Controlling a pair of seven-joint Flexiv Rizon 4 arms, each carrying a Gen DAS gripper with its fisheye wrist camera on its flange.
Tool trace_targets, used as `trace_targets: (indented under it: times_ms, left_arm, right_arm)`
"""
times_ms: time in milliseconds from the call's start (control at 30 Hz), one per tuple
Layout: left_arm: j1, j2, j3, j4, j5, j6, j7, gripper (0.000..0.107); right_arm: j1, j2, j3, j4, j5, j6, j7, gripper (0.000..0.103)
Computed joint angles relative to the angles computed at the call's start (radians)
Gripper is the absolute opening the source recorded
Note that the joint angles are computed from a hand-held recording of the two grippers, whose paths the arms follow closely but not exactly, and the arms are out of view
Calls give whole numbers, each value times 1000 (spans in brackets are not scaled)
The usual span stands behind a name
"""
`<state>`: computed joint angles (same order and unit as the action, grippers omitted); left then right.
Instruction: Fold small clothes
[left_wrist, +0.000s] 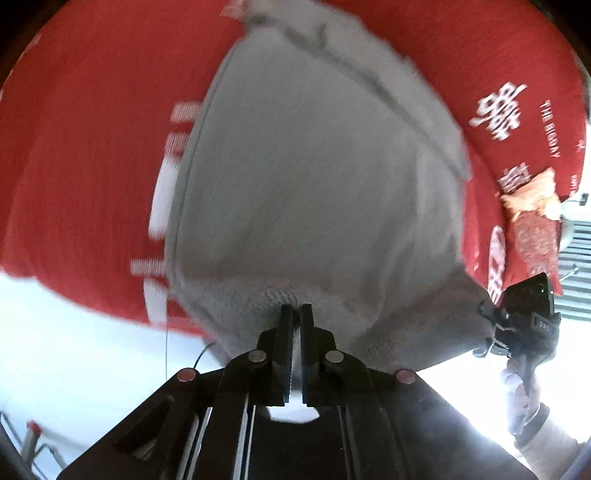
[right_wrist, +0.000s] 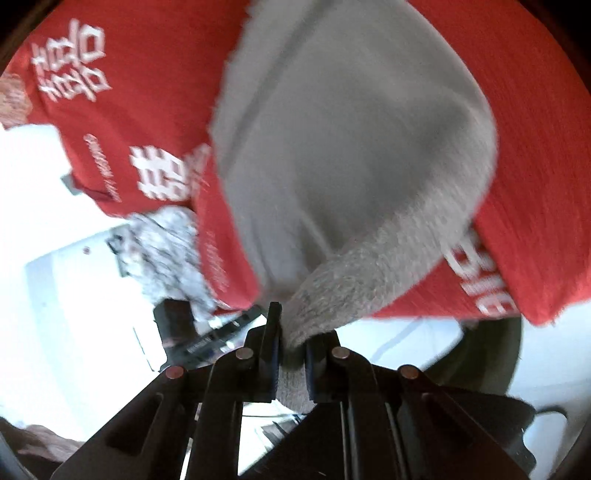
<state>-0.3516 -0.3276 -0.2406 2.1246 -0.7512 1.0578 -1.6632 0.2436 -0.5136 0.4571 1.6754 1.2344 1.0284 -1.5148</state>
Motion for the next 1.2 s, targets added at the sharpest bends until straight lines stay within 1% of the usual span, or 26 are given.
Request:
trace_targets:
  times_ms: [133, 167, 233, 300, 367, 433, 467, 533, 567, 600, 633, 667, 700, 767, 833, 867, 933, 1000, 1033, 1067, 1100, 1133, 1167, 1200]
  left_arm:
    - [10, -40, 33, -115, 101, -10, -34, 4]
    - [7, -57, 47, -147, 144, -12, -56, 4]
    - [1, -82, 98, -222, 269, -29, -123, 4]
    - [-4, -111, 144, -309, 385, -87, -196, 4]
    - [3, -140, 158, -378, 452, -148, -237, 4]
    - [16, -158, 151, -404, 474, -192, -248, 4]
    - [26, -160, 143, -403, 474, -212, -245, 4]
    - [33, -151, 131, -378, 468, -228, -248, 4]
    - [39, -147, 121, -360, 453, -239, -244, 4]
    - [45, -140, 115, -339, 443, -242, -236, 4]
    - [45, -136, 113, -326, 439, -256, -241, 4]
    - [49, -124, 113, -308, 435, -267, -238, 4]
    - [49, -123, 112, -302, 430, -281, -246, 4]
    - [44, -124, 110, -304, 430, -312, -261, 4]
    - [35, -117, 111, -299, 449, -309, -253, 4]
    - [31, -114, 112, -300, 463, -313, -246, 4]
    - [34, -107, 102, -301, 456, -322, -219, 4]
    - [39, -87, 92, -276, 426, -297, -190, 4]
    - [39, -79, 90, -268, 416, -288, -183, 8]
    - [37, -72, 92, -263, 414, -285, -184, 19]
    - [34, -64, 97, -254, 413, -279, -194, 70]
    - [23, -60, 109, -256, 435, -279, -221, 103]
    - [5, -52, 128, -259, 481, -267, -260, 102]
    - [5, -48, 131, -262, 497, -278, -265, 102]
  right_arm:
    - [-19, -39, -6, -114, 72, 60, -66, 10]
    - [-29, -49, -4, -138, 90, 71, -84, 10]
    - [-41, -80, -12, -194, 104, 93, -98, 9]
    - [-34, -111, -37, -239, 55, 100, -48, 9]
    - [-3, -144, -79, -269, -66, 83, 74, 9]
    - [29, -161, -132, -278, -230, -1, 219, 9]
    - [39, -167, -144, -287, -298, -47, 257, 14]
    - [60, -174, -158, -310, -439, -153, 299, 16]
    - [73, -176, -160, -320, -504, -198, 309, 37]
    - [94, -176, -168, -330, -578, -239, 324, 66]
    - [122, -175, -178, -336, -657, -271, 333, 74]
    - [152, -181, -185, -352, -744, -306, 322, 74]
    - [164, -191, -183, -372, -793, -331, 319, 74]
    - [216, -220, -202, -423, -943, -397, 309, 74]
    - [263, -259, -218, -476, -1074, -462, 273, 74]
    - [280, -280, -221, -508, -1119, -497, 255, 74]
    - [309, -319, -227, -562, -1191, -547, 212, 74]
    - [321, -336, -222, -578, -1218, -558, 172, 74]
    - [324, -347, -218, -591, -1222, -564, 155, 74]
    - [330, -360, -218, -608, -1227, -571, 146, 75]
    - [336, -372, -221, -619, -1235, -577, 137, 75]
    - [349, -392, -229, -645, -1252, -609, 132, 75]
    - [357, -414, -233, -681, -1263, -645, 125, 70]
    - [368, -422, -240, -692, -1278, -669, 114, 41]
